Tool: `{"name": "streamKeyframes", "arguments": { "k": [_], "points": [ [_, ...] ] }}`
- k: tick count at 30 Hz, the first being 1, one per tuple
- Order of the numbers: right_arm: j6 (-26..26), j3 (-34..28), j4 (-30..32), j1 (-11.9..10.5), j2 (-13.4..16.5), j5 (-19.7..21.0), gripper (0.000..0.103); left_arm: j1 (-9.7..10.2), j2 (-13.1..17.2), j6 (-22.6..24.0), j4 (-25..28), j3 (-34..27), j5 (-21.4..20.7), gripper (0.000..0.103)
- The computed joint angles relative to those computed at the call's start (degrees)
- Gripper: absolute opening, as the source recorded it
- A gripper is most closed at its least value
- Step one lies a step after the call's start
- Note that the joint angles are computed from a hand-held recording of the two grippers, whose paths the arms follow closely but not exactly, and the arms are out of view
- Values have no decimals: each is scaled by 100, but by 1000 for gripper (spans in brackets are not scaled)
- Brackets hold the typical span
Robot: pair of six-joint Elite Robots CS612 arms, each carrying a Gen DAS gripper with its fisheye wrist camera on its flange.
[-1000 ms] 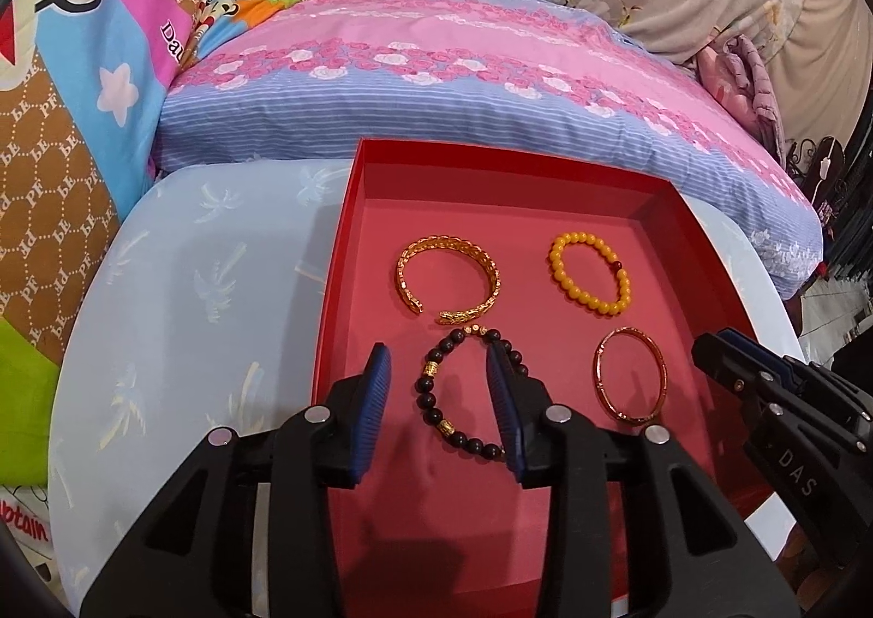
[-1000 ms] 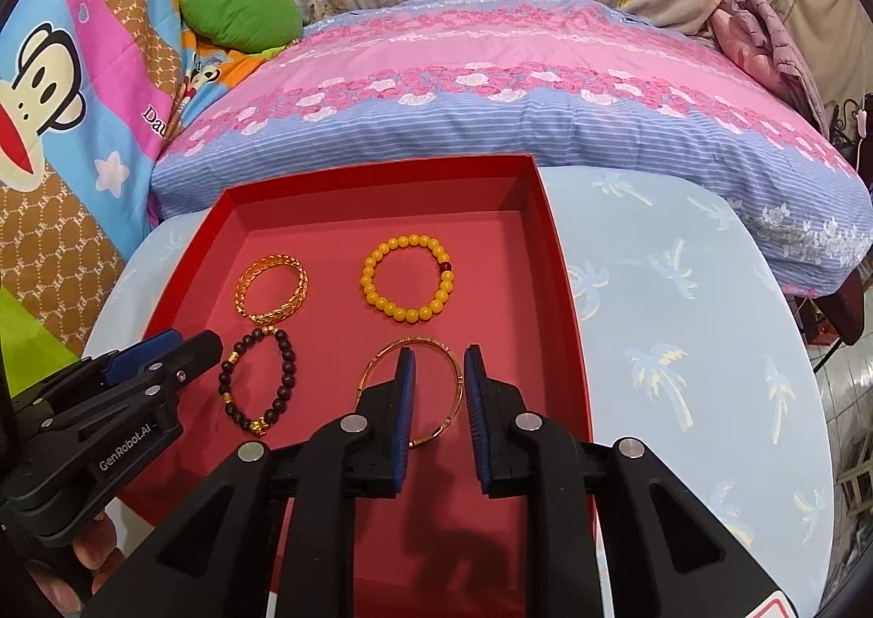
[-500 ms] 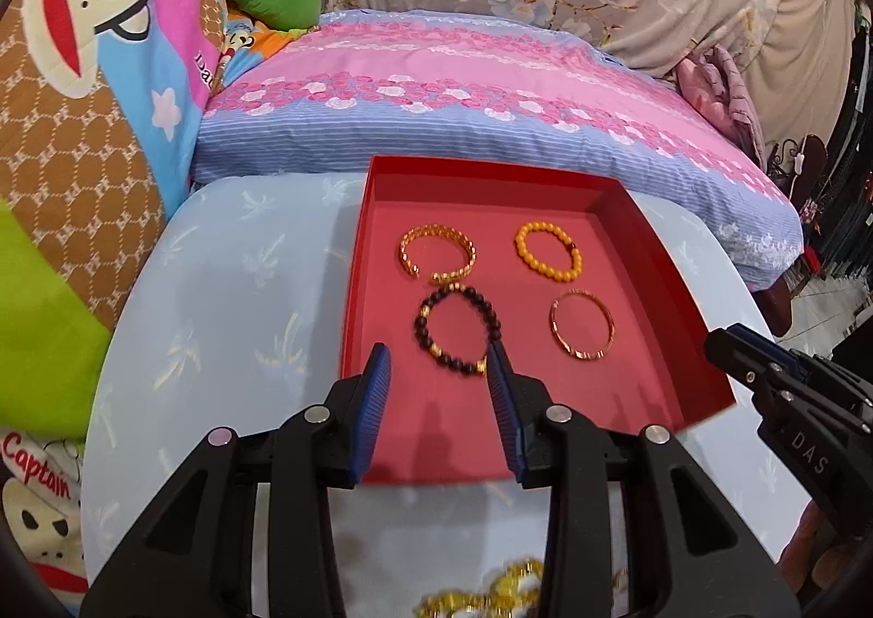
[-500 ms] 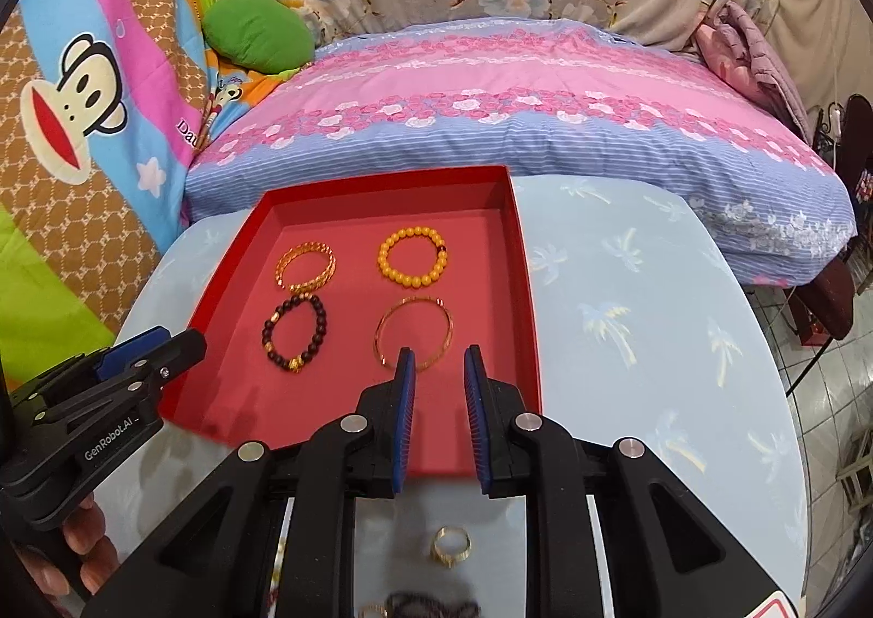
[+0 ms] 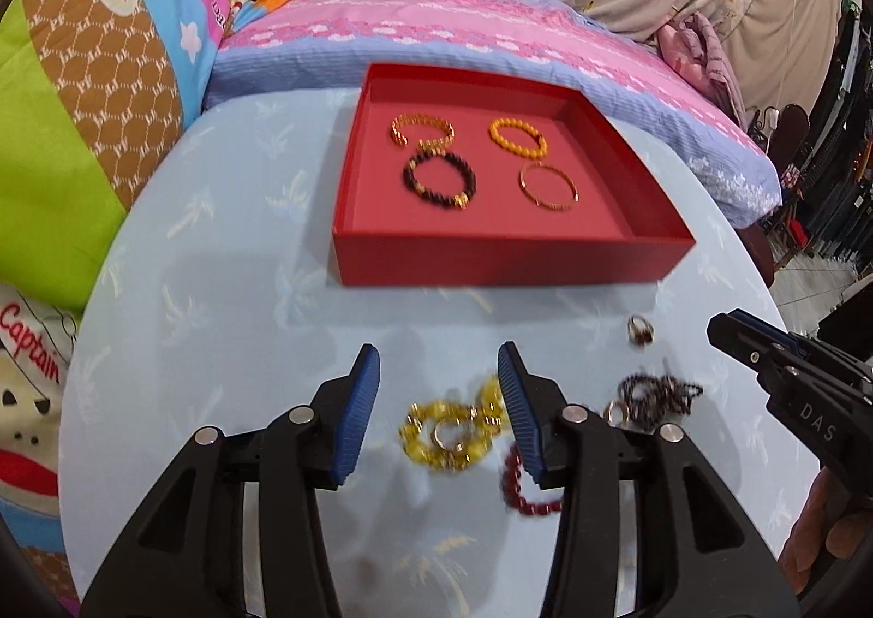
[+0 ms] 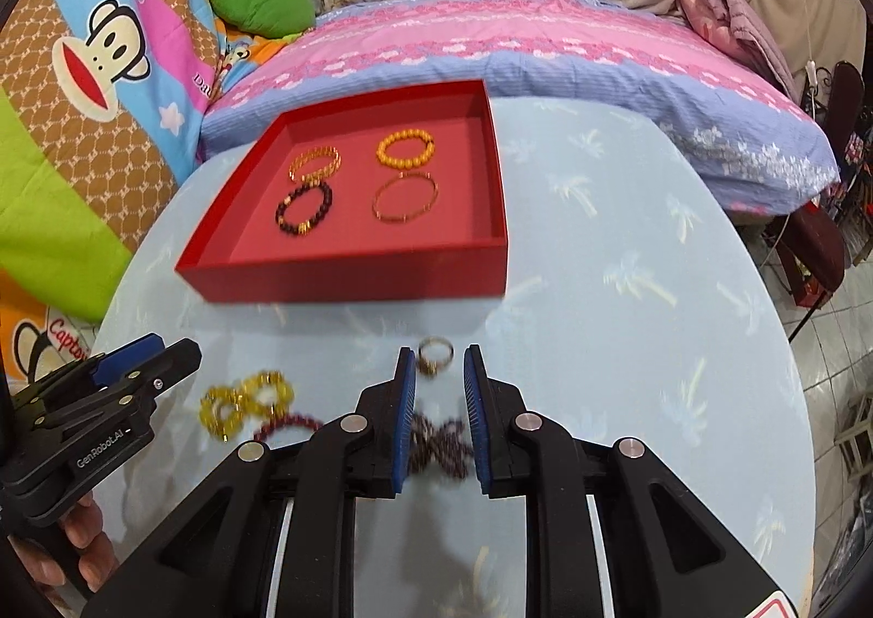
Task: Organize jewelry
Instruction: 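Withdraw both tools from the box toward the remaining bracelets, then close the left tool on the yellow bead bracelet while the right tool grips the purple garnet bracelet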
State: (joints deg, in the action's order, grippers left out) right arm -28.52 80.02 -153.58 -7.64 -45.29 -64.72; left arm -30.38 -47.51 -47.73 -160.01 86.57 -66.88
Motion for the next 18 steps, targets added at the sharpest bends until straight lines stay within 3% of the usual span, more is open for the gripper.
{"name": "streamKeyframes", "arguments": {
  "k": [13, 18],
  "points": [
    [-140, 355, 92, -104, -133, -58, 19, -100, 220, 224, 100, -123, -145, 42],
    [-136, 362, 127, -107, -129, -59, 19, -93, 254, 295, 96, -162, -259, 27]
  ]
}}
